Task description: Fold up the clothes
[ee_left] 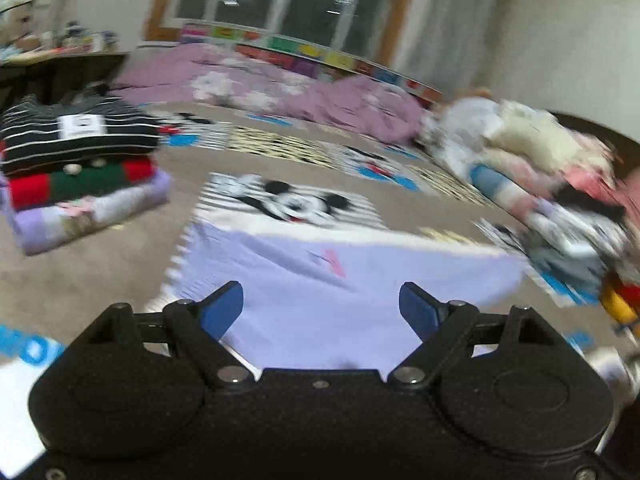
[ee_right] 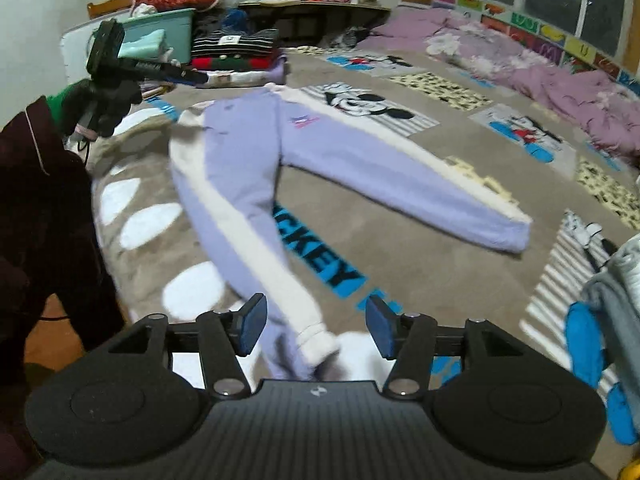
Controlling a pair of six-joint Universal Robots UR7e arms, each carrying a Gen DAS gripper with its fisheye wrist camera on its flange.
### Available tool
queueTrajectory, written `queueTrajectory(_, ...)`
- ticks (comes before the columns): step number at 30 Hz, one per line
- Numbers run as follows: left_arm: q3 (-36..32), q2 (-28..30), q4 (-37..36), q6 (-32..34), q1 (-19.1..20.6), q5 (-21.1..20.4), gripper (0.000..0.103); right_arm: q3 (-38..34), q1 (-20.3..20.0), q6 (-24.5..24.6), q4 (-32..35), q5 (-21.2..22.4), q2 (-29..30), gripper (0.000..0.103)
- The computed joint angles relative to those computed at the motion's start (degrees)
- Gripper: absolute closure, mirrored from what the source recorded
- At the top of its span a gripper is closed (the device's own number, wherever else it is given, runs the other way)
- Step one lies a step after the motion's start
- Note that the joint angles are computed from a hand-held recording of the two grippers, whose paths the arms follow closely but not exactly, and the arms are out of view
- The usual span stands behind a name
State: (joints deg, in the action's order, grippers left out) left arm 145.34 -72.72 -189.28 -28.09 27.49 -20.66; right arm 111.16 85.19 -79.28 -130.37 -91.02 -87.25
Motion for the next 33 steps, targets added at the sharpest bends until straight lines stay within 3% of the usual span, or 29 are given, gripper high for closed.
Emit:
queueTrajectory(4, 1.5, 1.4, 2.4, 0.3, -2.8, -2.8, 0.017, 0.8, 0.0, -0.1, -0.7, -2.2, 0.9, 0.044)
queueTrajectory(9, 0.3, 6.2, 2.2, 8.2, -4.3, -7.9, 0.017, 3.6, 1.0, -3.7, -5.5, -8.6, 2.8, 0.046)
queueTrajectory(12, -2.0, 10.8, 1.6, 13.6, -3.6, -10.4, 0.017, 5.3, 1.2, -5.3, -9.0, -9.8, 2.9, 0.073)
queueTrajectory(15, -4.8, 14.1, 7.0, 16.4, -2.4, -10.0, 0.019, 6.3, 1.1, -5.8, -11.3, -8.4, 1.9, 0.080)
queueTrajectory(16, -5.5, 14.6, 8.4, 17.0, -1.9, -10.1, 0.027, 6.7, 1.4, -6.5, -12.8, -8.3, 1.7, 0.082)
queueTrajectory(17, -6.2, 14.8, 9.2, 17.6, -1.1, -10.7, 0.045, 7.1, 1.6, -7.2, -14.4, -8.1, 1.4, 0.082)
queueTrajectory(19, -7.5, 14.9, 11.4, 17.1, 0.0, -11.2, 0.071, 8.0, 2.2, -9.2, -18.1, -7.8, 1.0, 0.083)
queueTrajectory(21, -8.2, 15.4, 10.1, 18.4, 0.3, -11.1, 0.081, 9.9, 2.9, -14.6, -24.7, -7.1, 0.6, 0.084)
queueTrajectory(22, -8.4, 15.8, 9.0, 19.4, 0.4, -11.0, 0.093, 11.0, 3.2, -17.8, -28.3, -6.5, 0.5, 0.084)
queueTrajectory(23, -8.7, 16.6, 7.1, 20.5, 0.2, -10.0, 0.095, 11.9, 3.4, -21.4, -32.3, -6.1, 0.9, 0.084)
queueTrajectory(26, -9.9, 20.6, -1.6, 25.3, -1.1, -5.4, 0.098, 14.1, 3.3, -32.7, -43.3, -3.1, 2.1, 0.084)
queueTrajectory(30, -12.8, 27.7, -16.8, 36.4, -1.9, 0.1, 0.099, 14.1, 1.8, -44.8, -54.7, 2.5, 5.9, 0.085)
queueTrajectory(33, -14.3, 30.7, -20.5, 43.1, -1.7, 1.3, 0.099, 12.7, -0.3, -52.7, -60.4, 7.3, 9.2, 0.086)
